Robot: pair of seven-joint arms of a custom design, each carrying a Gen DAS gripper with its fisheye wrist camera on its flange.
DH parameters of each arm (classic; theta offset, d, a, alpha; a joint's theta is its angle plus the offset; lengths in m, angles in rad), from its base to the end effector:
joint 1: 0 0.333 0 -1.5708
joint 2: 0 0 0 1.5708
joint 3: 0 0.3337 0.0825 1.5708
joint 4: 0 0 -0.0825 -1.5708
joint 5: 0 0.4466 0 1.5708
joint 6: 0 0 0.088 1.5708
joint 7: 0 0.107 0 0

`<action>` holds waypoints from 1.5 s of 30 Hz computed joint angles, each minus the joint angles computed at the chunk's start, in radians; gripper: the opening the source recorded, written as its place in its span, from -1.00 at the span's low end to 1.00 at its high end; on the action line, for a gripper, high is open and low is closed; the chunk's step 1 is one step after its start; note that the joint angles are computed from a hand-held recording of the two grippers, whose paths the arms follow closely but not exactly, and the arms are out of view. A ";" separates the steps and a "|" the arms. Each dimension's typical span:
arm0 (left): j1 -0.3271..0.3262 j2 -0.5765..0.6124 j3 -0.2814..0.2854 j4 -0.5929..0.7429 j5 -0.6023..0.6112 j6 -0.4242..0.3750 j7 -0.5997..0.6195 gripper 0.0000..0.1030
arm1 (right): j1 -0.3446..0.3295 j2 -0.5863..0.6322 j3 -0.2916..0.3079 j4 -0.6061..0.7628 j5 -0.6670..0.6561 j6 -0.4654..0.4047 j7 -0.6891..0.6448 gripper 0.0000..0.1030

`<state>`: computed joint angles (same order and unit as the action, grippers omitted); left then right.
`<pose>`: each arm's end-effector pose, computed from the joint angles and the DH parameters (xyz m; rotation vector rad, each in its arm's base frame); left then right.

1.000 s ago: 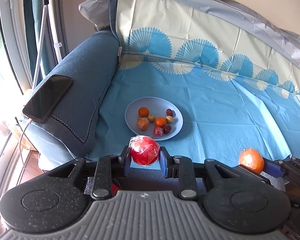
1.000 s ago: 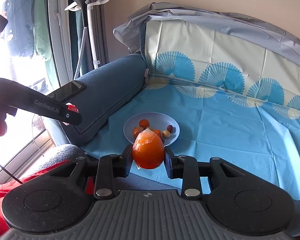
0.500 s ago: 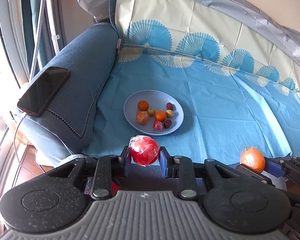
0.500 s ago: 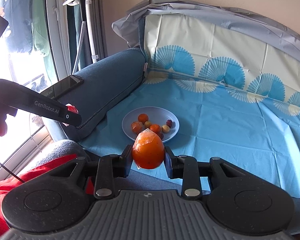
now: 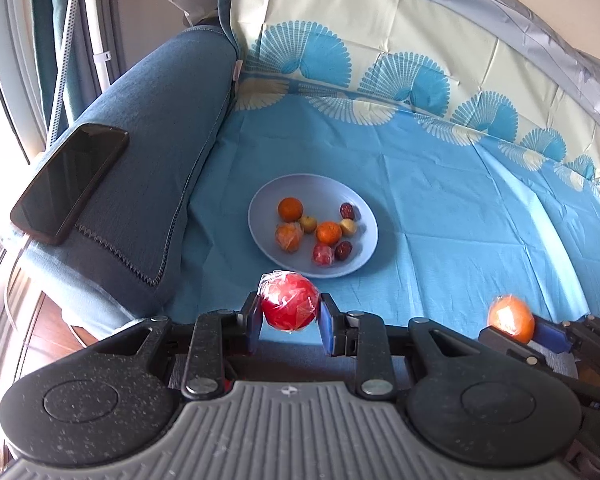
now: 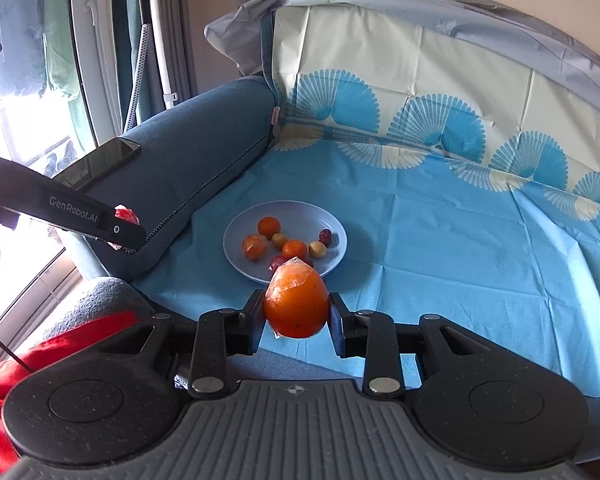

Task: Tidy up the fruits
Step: 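Lift the cherry and kumquat and carry both toward the blue plate, then lower both fruits into the plate and open both tools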

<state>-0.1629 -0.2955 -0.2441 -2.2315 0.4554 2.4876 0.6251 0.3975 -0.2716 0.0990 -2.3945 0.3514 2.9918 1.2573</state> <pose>0.5108 -0.2324 0.5430 -2.0288 1.5916 -0.6305 0.4939 0.2427 0.5069 -1.9922 1.1883 -0.5165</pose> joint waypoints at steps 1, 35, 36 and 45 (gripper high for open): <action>0.004 0.016 0.003 0.015 0.003 0.003 0.006 -0.37 | -0.002 0.017 0.001 0.015 -0.004 -0.001 0.001 -0.33; 0.055 0.774 0.115 0.657 -0.110 0.100 0.431 0.44 | 0.007 0.930 -0.036 0.957 -0.199 -0.201 0.036 -0.31; 0.033 0.759 0.142 0.637 -0.073 0.128 0.396 0.87 | 0.005 0.937 -0.034 0.969 -0.197 -0.209 0.032 -0.11; 0.012 0.489 0.151 0.358 0.008 0.127 0.185 0.99 | 0.024 0.687 -0.073 0.670 -0.225 -0.121 0.118 0.93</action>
<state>-0.1507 0.1939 -0.0927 -1.8732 0.4631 2.6147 0.8099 0.4215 0.4157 0.0258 -1.7249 0.1266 2.8705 1.3749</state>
